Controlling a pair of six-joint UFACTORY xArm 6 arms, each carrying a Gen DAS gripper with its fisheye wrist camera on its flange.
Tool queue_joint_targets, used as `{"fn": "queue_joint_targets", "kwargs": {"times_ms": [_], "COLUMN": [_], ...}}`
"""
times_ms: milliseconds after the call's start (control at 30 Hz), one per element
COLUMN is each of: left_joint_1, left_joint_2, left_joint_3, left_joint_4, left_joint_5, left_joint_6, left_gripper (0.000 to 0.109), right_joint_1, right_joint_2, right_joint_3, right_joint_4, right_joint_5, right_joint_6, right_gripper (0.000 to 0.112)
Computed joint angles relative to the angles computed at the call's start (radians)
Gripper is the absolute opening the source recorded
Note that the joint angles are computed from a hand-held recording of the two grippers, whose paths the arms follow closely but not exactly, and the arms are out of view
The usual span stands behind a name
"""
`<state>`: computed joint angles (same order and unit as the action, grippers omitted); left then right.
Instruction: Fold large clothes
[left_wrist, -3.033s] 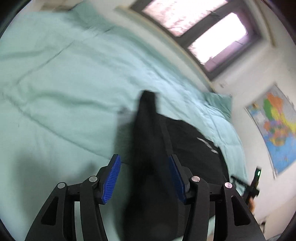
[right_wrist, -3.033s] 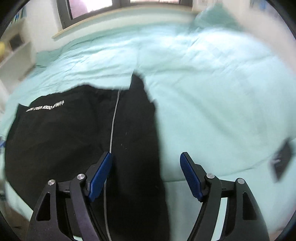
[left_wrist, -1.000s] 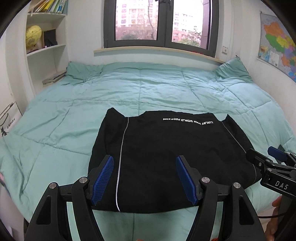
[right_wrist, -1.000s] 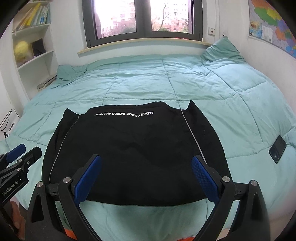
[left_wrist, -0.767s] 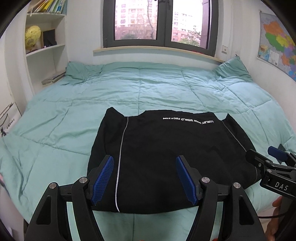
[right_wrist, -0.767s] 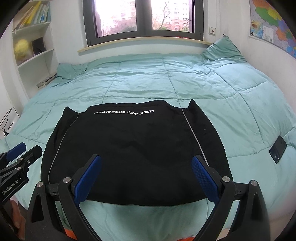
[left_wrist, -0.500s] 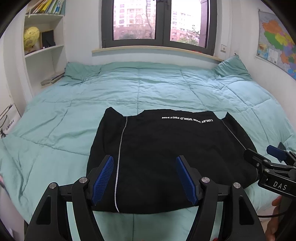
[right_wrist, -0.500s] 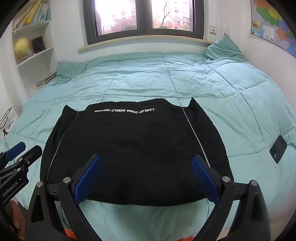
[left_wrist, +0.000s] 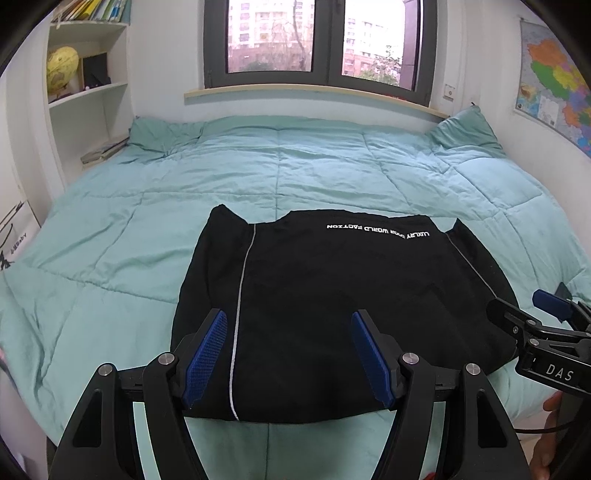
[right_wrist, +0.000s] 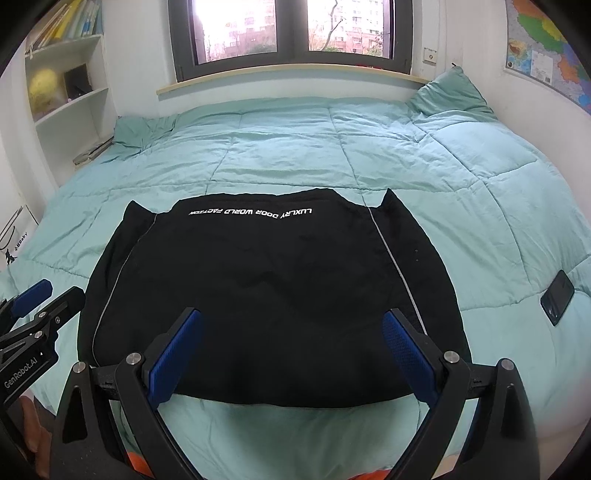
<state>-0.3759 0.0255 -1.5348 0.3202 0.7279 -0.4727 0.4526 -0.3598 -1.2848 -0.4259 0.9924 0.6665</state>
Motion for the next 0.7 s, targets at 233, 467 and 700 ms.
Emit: {"fn": "queue_joint_targets", "kwargs": {"times_ms": [233, 467, 700], "left_joint_1": [0.004, 0.007, 0.014], "left_joint_2": [-0.004, -0.008, -0.008], "left_joint_3": [0.007, 0.009, 0.01], "left_joint_4": [-0.002, 0.013, 0.016], "left_joint_5": [-0.012, -0.014, -0.012], "left_joint_6": [0.009, -0.004, -0.007], "left_gripper": [0.072, 0.072, 0.072], "right_joint_1": [0.002, 0.006, 0.006], "right_joint_2": [0.009, 0.013, 0.025], "right_joint_3": [-0.004, -0.006, -0.014], "right_joint_4": [0.004, 0.007, 0.015], "right_joint_5": [0.001, 0.003, 0.004], "right_joint_6": [-0.01, -0.013, -0.021], "right_gripper": [0.098, 0.098, 0.098]}}
